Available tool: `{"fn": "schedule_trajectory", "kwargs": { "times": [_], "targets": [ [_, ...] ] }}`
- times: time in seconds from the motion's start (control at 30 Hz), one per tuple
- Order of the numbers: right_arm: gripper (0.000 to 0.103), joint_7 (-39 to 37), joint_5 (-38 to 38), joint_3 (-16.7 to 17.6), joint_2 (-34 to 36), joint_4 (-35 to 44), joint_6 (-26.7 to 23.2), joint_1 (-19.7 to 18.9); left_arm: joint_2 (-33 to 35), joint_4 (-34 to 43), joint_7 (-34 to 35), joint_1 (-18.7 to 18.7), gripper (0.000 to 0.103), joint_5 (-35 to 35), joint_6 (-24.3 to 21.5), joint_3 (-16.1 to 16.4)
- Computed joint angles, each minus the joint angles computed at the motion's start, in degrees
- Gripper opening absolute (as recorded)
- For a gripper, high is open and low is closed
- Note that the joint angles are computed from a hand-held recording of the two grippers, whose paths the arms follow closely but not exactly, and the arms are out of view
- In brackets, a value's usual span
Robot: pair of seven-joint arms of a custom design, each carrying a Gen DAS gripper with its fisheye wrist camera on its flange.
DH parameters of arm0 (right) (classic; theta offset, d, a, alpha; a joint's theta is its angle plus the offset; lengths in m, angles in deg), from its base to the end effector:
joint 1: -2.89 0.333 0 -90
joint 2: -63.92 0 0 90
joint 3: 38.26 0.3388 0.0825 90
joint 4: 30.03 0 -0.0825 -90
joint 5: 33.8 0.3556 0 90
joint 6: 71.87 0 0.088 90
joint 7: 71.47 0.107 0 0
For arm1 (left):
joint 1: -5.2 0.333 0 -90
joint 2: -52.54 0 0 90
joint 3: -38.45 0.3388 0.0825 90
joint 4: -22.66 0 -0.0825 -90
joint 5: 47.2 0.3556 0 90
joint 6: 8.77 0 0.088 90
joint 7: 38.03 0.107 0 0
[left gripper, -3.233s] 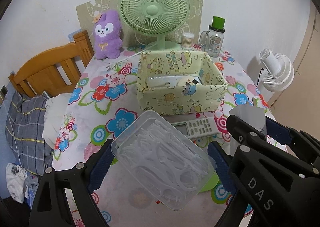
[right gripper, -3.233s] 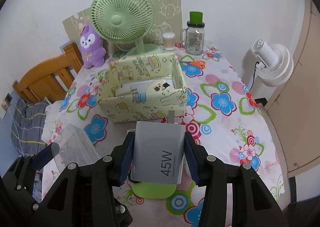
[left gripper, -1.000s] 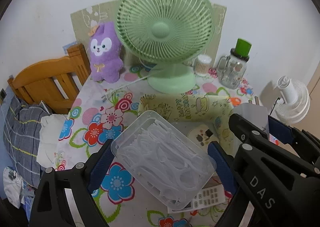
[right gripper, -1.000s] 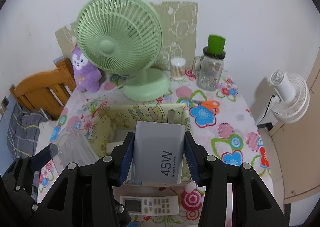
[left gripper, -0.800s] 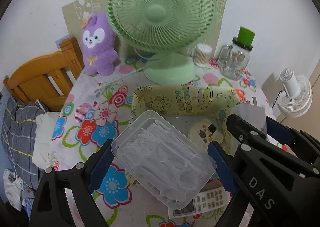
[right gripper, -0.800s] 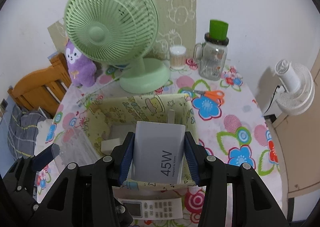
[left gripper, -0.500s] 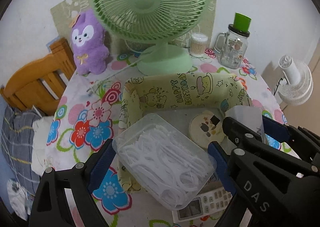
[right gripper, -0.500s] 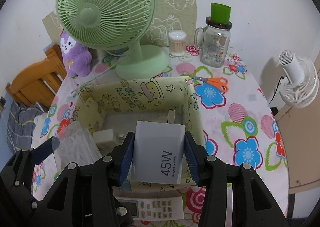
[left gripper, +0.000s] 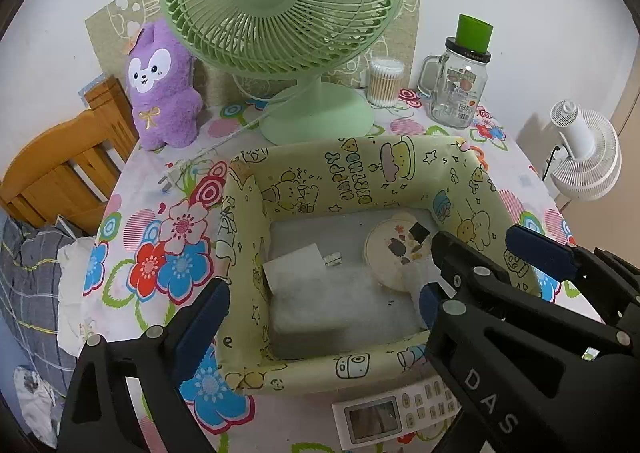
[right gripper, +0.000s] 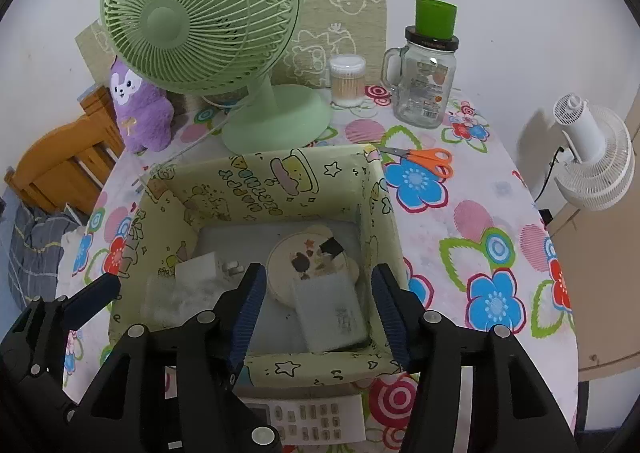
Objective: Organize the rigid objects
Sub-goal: 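Lower both held boxes into the fabric box and open both tools, then raise both open tools out of the fabric box and move toward the table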
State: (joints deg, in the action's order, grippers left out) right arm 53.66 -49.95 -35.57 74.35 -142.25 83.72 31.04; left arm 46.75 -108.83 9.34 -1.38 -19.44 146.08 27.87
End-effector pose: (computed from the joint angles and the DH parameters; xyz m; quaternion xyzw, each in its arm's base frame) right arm 0.5261 0.3237 0.4859 -0.7227 0.6251 -0.1446 0.2567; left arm 0.4836 -0.1684 0.4829 -0.6940 0.6586 -0.1911 0.2194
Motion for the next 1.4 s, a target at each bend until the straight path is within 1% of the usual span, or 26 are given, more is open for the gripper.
{"fn": "schedule_trajectory", "kwargs": {
  "times": [0.03, 0.1, 0.17, 0.3, 0.63, 0.7, 0.93, 1.07, 1.4],
  "targets": [
    [0.064, 0.30, -0.23, -0.10, -0.25, -0.15, -0.04, 0.08, -0.12, -0.06, 0.21, -0.05, 0.098, -0.21, 0.02, 0.04],
    [0.075, 0.10, 0.01, 0.05, -0.73, -0.57, 0.16, -0.10, -0.53, -0.27, 1.10, -0.23, 0.100, -1.02, 0.22, 0.13],
    [0.078, 0.36, -0.26, 0.11, -1.38, -1.04, 0.50, -0.14, -1.11, -0.54, 1.02, -0.20, 0.102, -0.58, 0.60, -0.04],
    [0.084, 1.96, -1.59, 0.22, -2.96, -2.06, 1.03, -0.40, -2.32, -0.68, 0.38, -0.17, 0.103, 0.34, 0.51, -0.49],
    [0.088, 4.15, -3.89, 2.22, -7.97, -5.46, 1.97, -2.35, -6.86, -2.07, -0.60, -0.61, 0.103, 0.84, -0.43, -1.57],
    [0.090, 4.71, -4.45, 2.81, -8.91, -5.99, 1.95, -2.88, -7.90, -2.42, -0.98, -0.70, 0.103, 0.89, -0.82, -1.84],
    [0.091, 5.34, -5.54, 5.12, -13.14, -8.83, 2.82, -4.89, -11.85, -3.94, -1.58, -1.46, 0.103, -0.10, -1.85, -2.36],
    [0.094, 5.88, -6.93, 6.71, -15.73, -10.65, 3.24, -6.37, -14.40, -5.11, -2.17, -1.68, 0.103, -0.40, -2.39, -2.91],
    [0.095, 5.49, -5.96, 10.09, -20.93, -13.90, 2.57, -9.12, -19.13, -7.42, -2.29, -2.89, 0.103, -2.42, -3.78, -3.25]
  ]
}}
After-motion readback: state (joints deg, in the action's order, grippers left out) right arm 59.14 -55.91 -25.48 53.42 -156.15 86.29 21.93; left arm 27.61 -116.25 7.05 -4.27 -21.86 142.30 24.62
